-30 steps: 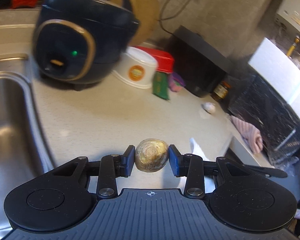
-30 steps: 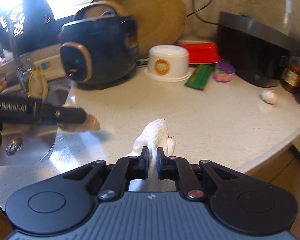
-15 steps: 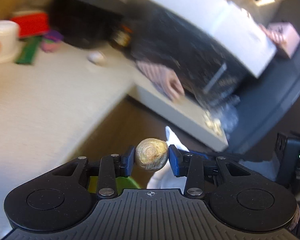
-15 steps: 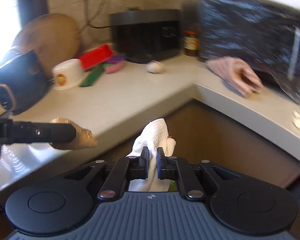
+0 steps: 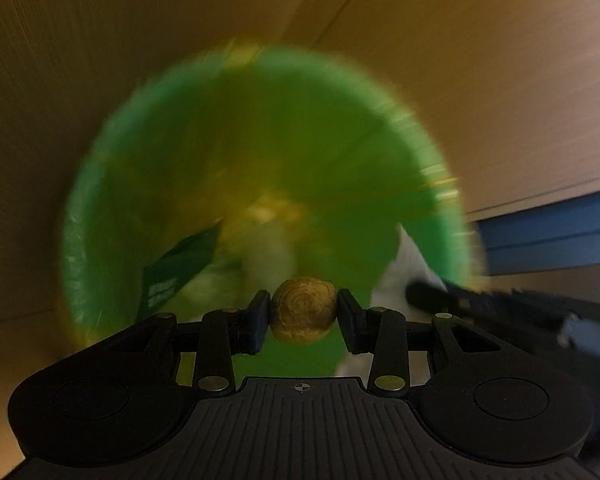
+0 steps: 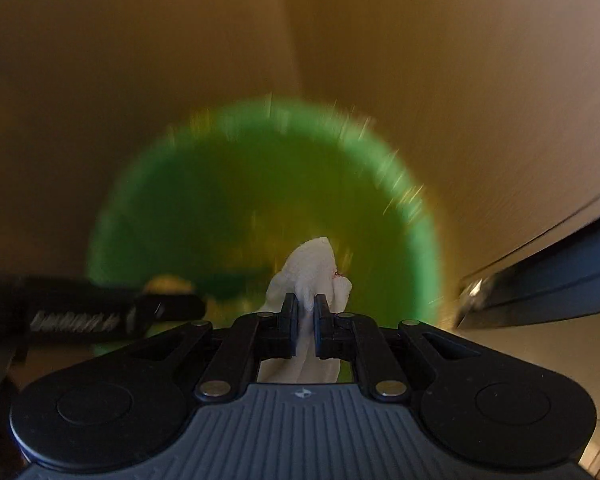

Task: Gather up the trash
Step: 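Lower ginger and glove over green bin and open both grippers, then raise both grippers from bin back toward the counter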

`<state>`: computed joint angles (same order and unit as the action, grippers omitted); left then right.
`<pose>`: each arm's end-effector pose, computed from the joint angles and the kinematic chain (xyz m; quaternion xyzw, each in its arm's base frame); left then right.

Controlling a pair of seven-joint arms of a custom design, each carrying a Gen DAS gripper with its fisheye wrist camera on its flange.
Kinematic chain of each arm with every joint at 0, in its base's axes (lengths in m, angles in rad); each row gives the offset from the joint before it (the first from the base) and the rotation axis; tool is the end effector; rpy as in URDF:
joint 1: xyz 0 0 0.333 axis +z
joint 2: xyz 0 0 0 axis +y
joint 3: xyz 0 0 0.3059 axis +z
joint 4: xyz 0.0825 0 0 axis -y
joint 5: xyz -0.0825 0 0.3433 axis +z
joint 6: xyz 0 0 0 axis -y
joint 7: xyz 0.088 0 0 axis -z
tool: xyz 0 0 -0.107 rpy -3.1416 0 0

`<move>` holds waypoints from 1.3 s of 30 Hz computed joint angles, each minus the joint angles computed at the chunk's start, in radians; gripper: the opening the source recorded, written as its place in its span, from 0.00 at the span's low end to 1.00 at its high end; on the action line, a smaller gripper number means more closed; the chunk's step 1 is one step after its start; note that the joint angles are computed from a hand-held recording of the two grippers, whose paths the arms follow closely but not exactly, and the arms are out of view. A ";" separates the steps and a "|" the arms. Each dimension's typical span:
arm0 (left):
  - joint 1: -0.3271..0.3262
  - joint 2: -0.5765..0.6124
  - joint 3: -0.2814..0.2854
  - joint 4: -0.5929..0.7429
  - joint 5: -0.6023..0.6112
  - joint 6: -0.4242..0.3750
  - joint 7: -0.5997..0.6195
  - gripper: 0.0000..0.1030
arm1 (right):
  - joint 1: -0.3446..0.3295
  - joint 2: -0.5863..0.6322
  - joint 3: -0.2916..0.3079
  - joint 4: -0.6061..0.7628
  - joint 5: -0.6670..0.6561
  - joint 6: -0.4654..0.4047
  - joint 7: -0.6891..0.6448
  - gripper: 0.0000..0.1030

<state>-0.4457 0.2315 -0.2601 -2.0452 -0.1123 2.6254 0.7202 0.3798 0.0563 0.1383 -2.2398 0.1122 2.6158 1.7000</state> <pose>0.4507 -0.3715 0.3854 0.7758 -0.6026 0.1762 0.0630 0.4605 0.2589 0.3940 -0.7938 0.5857 -0.0356 0.1599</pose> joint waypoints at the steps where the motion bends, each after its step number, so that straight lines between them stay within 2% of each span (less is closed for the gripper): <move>1: 0.001 0.026 0.004 0.003 0.007 -0.001 0.007 0.40 | 0.003 0.038 0.003 0.005 -0.006 0.002 -0.011 0.08; 4: 0.011 0.059 0.003 -0.016 -0.028 0.058 0.022 0.39 | -0.015 0.099 0.018 0.022 0.061 -0.034 -0.058 0.10; 7: 0.005 0.010 0.011 -0.068 -0.045 0.116 -0.012 0.39 | -0.008 0.070 0.008 0.007 0.004 -0.051 0.008 0.14; 8: 0.000 -0.017 0.015 -0.086 -0.036 0.132 -0.027 0.39 | -0.008 0.046 0.005 -0.003 -0.013 -0.052 0.020 0.20; 11: -0.016 -0.101 0.034 -0.106 0.053 0.125 -0.124 0.39 | -0.008 -0.046 -0.009 -0.019 -0.059 -0.067 0.097 0.36; 13: -0.004 -0.169 0.020 -0.117 0.070 0.096 -0.153 0.39 | -0.011 -0.106 -0.018 -0.017 -0.081 -0.085 0.158 0.40; 15: 0.015 -0.245 -0.006 -0.130 0.021 0.082 -0.125 0.39 | -0.015 -0.153 -0.021 0.008 -0.119 -0.124 0.242 0.41; 17: 0.030 -0.317 -0.024 -0.124 0.002 0.041 -0.097 0.39 | -0.016 -0.188 -0.016 0.058 -0.167 -0.181 0.319 0.42; 19: 0.047 -0.365 -0.041 -0.063 0.021 -0.058 -0.083 0.39 | -0.009 -0.219 0.001 0.111 -0.227 -0.240 0.375 0.43; 21: 0.057 -0.391 -0.047 0.014 0.026 -0.135 -0.025 0.39 | 0.001 -0.231 0.021 0.196 -0.288 -0.304 0.423 0.44; 22: 0.062 -0.418 -0.045 0.033 0.024 -0.148 0.019 0.39 | 0.006 -0.240 0.026 0.235 -0.309 -0.325 0.439 0.47; 26: 0.090 -0.551 -0.034 0.042 0.052 -0.104 0.237 0.39 | 0.016 -0.252 0.089 0.380 -0.486 -0.368 0.604 0.66; 29: 0.124 -0.660 -0.024 -0.009 0.085 -0.020 0.388 0.39 | 0.036 -0.241 0.132 0.479 -0.618 -0.408 0.713 0.70; 31: 0.130 -0.718 -0.003 -0.050 0.050 0.025 0.454 0.39 | 0.061 -0.217 0.154 0.552 -0.663 -0.457 0.758 0.70; 34: 0.139 -0.790 0.029 -0.087 -0.066 0.030 0.457 0.39 | 0.109 -0.168 0.161 0.676 -0.682 -0.511 0.746 0.70; 37: 0.233 -0.845 0.001 -0.111 -0.105 0.033 0.362 0.39 | 0.158 -0.078 0.162 0.830 -0.730 -0.556 0.682 0.70; 39: 0.293 -0.857 -0.008 -0.108 -0.104 0.037 0.312 0.39 | 0.191 -0.002 0.148 0.929 -0.731 -0.539 0.628 0.70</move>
